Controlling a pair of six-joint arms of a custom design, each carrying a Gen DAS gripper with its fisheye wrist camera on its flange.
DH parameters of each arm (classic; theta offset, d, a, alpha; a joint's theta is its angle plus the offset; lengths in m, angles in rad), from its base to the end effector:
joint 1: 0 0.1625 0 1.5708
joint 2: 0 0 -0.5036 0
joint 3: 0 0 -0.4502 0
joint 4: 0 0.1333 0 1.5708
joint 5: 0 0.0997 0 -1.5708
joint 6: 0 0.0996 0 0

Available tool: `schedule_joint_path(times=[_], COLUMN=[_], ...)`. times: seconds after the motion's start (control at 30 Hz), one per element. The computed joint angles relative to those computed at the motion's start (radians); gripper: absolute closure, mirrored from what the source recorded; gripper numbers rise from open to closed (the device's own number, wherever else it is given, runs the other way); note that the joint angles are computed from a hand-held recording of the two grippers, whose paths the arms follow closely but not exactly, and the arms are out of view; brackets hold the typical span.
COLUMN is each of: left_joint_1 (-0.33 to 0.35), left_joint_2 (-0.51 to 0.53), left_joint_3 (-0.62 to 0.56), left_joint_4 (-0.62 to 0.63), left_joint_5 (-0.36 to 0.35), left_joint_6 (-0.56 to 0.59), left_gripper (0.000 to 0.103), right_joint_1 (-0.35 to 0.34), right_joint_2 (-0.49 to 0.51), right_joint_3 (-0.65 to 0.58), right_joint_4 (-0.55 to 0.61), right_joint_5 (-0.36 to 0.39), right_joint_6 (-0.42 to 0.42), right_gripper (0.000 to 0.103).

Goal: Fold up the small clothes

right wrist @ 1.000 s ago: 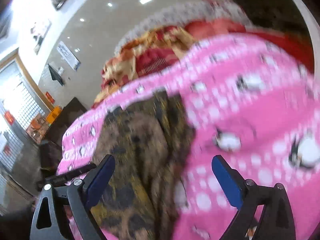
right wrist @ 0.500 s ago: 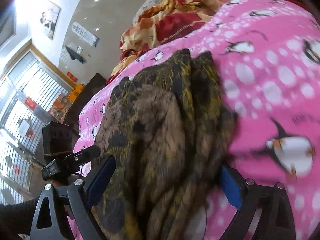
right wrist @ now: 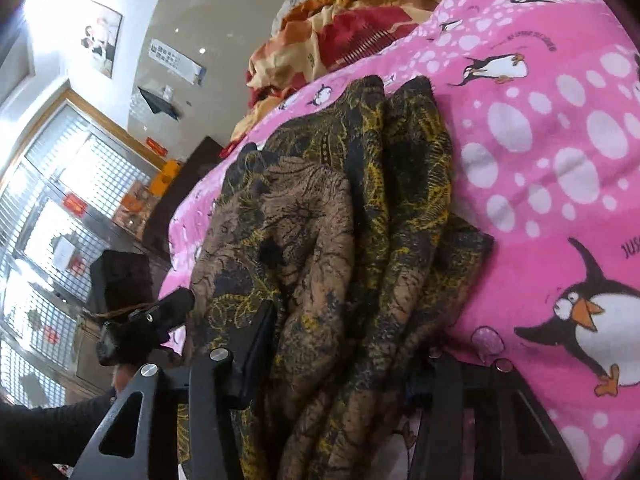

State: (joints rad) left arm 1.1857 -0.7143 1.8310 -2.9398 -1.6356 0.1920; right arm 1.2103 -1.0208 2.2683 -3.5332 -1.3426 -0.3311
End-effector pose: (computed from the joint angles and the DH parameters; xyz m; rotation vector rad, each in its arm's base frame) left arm -0.1451 -0.6958 0.0165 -0.8743 -2.9016 0.3731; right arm -0.0465 -0.5651 0.1570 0.0813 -2.8933 1.1285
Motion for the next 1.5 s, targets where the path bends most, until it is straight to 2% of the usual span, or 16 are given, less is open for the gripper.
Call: schedule_joint_path(times=[0.03, 0.07, 0.1, 0.17, 0.27, 0.37, 0.57, 0.7, 0.83, 0.97, 1.07, 1.13, 1.23, 1.33, 1.4, 1.5], left_joint_1=[-0.003, -0.002, 0.007, -0.002, -0.003, 0.016, 0.094, 0.125, 0.111, 0.075, 0.051, 0.036, 0.005, 0.006, 0.024, 0.011], left_joint_2=[-0.002, -0.006, -0.011, -0.030, -0.062, -0.106, -0.173, -0.158, -0.169, -0.235, -0.308, -0.350, -0.374, -0.333, -0.322, -0.337], left_joint_3=[-0.003, -0.012, -0.025, -0.011, 0.003, 0.006, -0.040, -0.085, -0.062, 0.027, 0.138, 0.201, 0.278, 0.319, 0.358, 0.348], left_joint_4=[0.008, 0.037, 0.075, 0.079, 0.095, 0.127, 0.231, 0.318, 0.291, 0.178, 0.041, 0.008, -0.006, -0.034, -0.140, -0.089], left_joint_5=[0.014, 0.029, 0.002, 0.020, 0.034, 0.048, 0.092, 0.110, 0.133, 0.201, 0.209, 0.191, 0.216, 0.312, 0.290, 0.312], left_joint_6=[-0.021, -0.052, -0.093, -0.076, -0.032, 0.021, 0.078, 0.093, 0.090, 0.129, 0.174, 0.184, 0.213, 0.235, 0.317, 0.286], left_gripper=[0.043, 0.076, 0.077, 0.079, 0.079, 0.080, 0.079, 0.062, 0.056, 0.056, 0.052, 0.051, 0.054, 0.065, 0.065, 0.065], right_joint_1=[0.005, 0.007, 0.012, 0.023, 0.066, 0.071, 0.136, 0.187, 0.162, 0.172, 0.261, 0.347, 0.503, 0.562, 0.548, 0.527], right_joint_2=[0.001, 0.000, -0.001, 0.000, 0.030, 0.063, 0.179, 0.244, 0.223, 0.157, 0.125, 0.136, 0.218, 0.293, 0.370, 0.368], right_joint_3=[-0.004, -0.001, 0.002, 0.006, 0.009, 0.008, -0.084, -0.138, -0.099, -0.001, 0.055, 0.072, 0.041, -0.017, -0.058, -0.022], right_joint_4=[0.002, 0.000, -0.001, 0.028, -0.008, -0.058, 0.022, -0.002, -0.031, -0.114, -0.209, -0.304, -0.416, -0.321, -0.250, -0.314], right_joint_5=[-0.006, -0.009, -0.011, 0.005, -0.040, 0.006, 0.081, 0.017, 0.045, -0.073, -0.328, -0.446, -0.615, -0.715, -0.850, -0.810], right_joint_6=[0.006, 0.016, 0.030, 0.048, 0.078, 0.160, 0.211, 0.238, 0.249, 0.285, 0.287, 0.221, 0.022, -0.084, -0.071, 0.000], right_gripper=[0.055, 0.054, 0.055, 0.064, 0.065, 0.065, 0.065, 0.065, 0.065, 0.060, 0.059, 0.059, 0.059, 0.059, 0.058, 0.058])
